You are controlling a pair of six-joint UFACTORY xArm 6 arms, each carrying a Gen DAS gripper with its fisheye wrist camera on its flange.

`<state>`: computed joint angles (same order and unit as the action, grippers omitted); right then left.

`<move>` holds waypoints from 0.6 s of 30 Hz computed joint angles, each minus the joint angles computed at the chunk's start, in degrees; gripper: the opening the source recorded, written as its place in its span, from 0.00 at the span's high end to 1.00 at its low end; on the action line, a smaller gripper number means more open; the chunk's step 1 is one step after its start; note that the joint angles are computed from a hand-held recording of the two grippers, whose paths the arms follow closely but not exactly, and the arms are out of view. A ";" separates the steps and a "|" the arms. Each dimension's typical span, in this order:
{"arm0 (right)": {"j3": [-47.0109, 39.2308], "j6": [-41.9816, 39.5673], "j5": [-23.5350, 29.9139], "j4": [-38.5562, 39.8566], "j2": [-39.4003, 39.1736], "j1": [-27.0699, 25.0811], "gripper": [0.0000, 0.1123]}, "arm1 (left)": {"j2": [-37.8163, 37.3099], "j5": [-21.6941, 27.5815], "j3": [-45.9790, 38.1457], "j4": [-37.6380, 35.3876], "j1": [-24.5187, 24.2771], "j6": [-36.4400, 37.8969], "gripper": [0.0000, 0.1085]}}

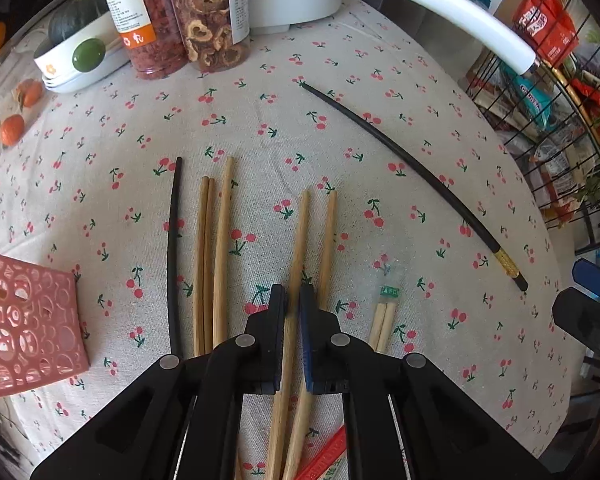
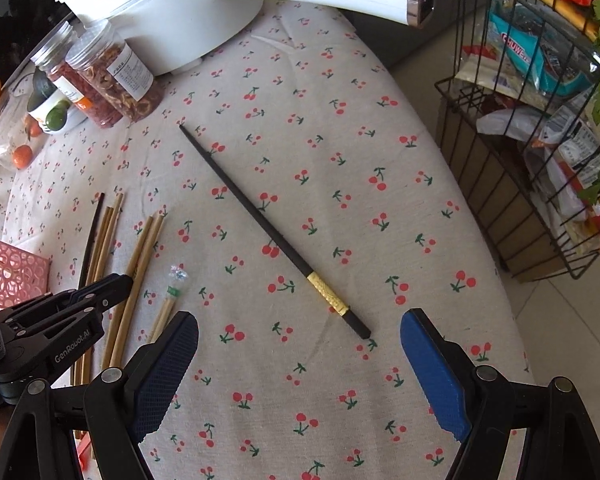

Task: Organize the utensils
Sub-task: 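Grasp another wooden chopstick with the left tool while the right tool grasps a wooden chopstick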

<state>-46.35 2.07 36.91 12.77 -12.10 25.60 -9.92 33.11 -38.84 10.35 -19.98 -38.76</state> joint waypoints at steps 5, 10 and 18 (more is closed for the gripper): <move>-0.35 0.98 0.19 0.01 0.37 0.89 0.23 | -7.81 -0.70 4.49 6.05 -1.42 -2.41 0.94; -1.03 1.85 -0.30 0.66 0.77 2.89 0.23 | -22.66 1.61 10.64 4.99 -2.84 -1.10 0.94; -2.19 2.73 -0.38 1.94 2.98 7.53 0.23 | -48.65 10.65 18.36 6.97 -6.12 -3.46 0.95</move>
